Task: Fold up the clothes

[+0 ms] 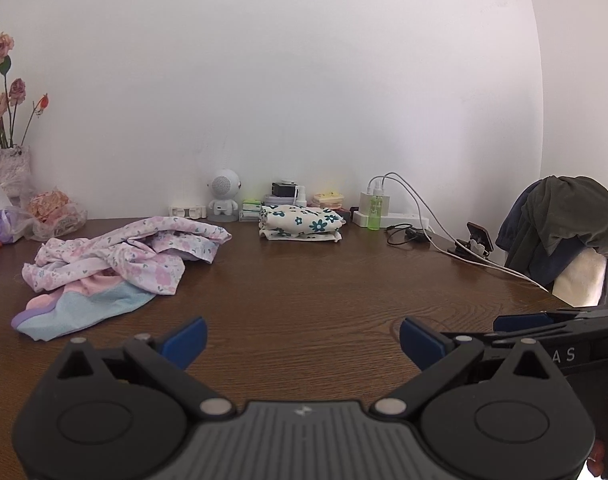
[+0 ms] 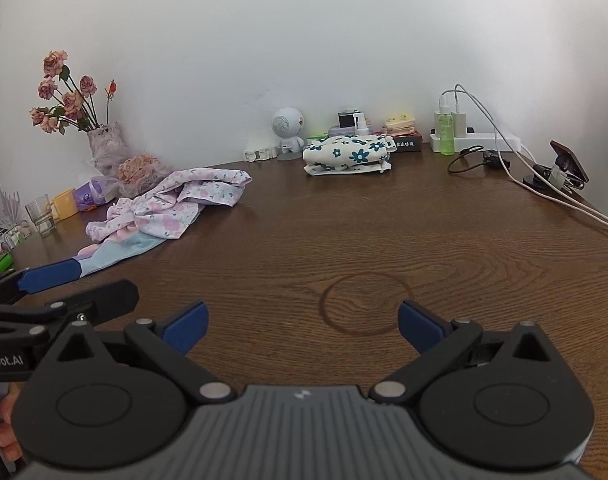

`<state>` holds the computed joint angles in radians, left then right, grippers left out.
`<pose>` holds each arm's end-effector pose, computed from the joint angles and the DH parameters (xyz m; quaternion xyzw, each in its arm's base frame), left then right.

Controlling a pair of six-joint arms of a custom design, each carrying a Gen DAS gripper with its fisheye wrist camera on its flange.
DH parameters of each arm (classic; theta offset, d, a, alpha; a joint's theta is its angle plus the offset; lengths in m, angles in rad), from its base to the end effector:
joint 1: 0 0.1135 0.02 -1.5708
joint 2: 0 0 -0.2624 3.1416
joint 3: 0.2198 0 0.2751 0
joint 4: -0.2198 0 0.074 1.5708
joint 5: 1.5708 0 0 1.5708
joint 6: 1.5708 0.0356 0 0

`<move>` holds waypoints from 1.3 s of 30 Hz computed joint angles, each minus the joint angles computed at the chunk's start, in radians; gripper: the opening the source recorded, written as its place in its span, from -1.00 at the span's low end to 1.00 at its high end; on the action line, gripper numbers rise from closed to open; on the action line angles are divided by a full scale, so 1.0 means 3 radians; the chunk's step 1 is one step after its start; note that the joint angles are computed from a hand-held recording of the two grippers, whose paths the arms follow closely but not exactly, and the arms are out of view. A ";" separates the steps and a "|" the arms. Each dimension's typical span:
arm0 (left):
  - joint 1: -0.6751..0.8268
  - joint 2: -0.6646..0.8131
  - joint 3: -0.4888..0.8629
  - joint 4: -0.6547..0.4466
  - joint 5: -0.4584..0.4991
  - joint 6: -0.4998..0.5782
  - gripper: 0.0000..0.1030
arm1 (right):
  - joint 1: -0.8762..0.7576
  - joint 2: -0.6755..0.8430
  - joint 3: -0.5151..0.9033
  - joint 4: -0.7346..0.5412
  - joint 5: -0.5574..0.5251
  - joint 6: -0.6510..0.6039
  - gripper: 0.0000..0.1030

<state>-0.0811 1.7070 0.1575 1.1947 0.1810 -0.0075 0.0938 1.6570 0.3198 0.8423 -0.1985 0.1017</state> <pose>0.2223 -0.0245 0.0685 0.0817 0.8150 -0.0993 0.5650 0.2571 0.0312 0.0759 -0.0474 0.8547 0.1344 0.4991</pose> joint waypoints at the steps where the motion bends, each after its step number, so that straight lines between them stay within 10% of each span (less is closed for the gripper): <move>1: 0.0011 -0.0015 -0.0034 0.0015 0.0002 -0.0017 1.00 | 0.0029 -0.0033 -0.0051 0.0014 0.0023 0.0010 1.00; 9: -0.0022 0.0303 -0.0264 0.0740 -0.0252 -0.0114 1.00 | 0.0141 -0.0195 -0.0329 0.0145 0.0159 0.0102 1.00; 39: 0.0113 0.0266 -0.0245 0.0541 -0.0041 -0.0194 1.00 | 0.0232 -0.0139 -0.0390 0.0309 0.0274 0.0082 1.00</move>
<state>-0.0472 1.7869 0.0839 1.3569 0.1687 -0.0657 0.1636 1.6154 0.2028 0.9349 -0.1163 0.1264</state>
